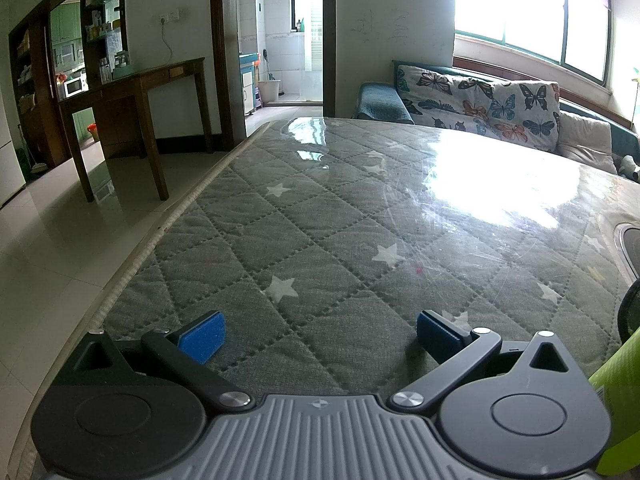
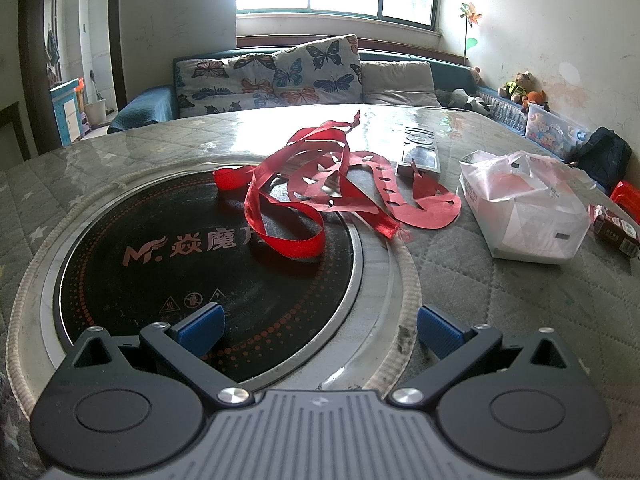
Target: Clean container
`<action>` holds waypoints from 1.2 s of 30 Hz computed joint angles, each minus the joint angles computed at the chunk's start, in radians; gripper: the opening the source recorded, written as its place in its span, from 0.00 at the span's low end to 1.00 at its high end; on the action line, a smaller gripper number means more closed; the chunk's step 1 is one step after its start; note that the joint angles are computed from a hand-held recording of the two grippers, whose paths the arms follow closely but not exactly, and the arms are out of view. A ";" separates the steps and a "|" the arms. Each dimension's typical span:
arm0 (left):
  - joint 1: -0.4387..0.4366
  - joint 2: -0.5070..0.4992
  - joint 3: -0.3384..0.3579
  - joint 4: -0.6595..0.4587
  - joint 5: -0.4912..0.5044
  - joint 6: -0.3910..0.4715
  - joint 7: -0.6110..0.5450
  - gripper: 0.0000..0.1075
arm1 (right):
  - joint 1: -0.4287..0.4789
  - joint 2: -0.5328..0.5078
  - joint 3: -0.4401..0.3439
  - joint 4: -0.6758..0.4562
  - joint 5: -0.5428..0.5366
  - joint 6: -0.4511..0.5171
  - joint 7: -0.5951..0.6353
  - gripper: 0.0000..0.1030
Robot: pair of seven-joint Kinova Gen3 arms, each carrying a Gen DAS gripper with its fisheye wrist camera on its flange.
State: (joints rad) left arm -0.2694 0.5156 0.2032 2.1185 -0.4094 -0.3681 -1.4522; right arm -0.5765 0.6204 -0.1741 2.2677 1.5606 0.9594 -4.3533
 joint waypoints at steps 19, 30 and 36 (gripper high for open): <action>0.021 -0.012 -0.011 -0.006 0.028 0.031 -0.001 0.96 | 0.001 0.001 0.000 -0.001 0.001 0.000 0.001 1.00; 0.018 -0.056 -0.010 0.043 0.051 0.051 -0.004 0.96 | 0.001 0.001 0.000 0.000 0.001 0.000 0.001 1.00; 0.008 -0.071 -0.007 0.072 0.046 0.045 -0.001 0.96 | 0.002 0.002 0.000 0.000 0.004 0.001 0.001 1.00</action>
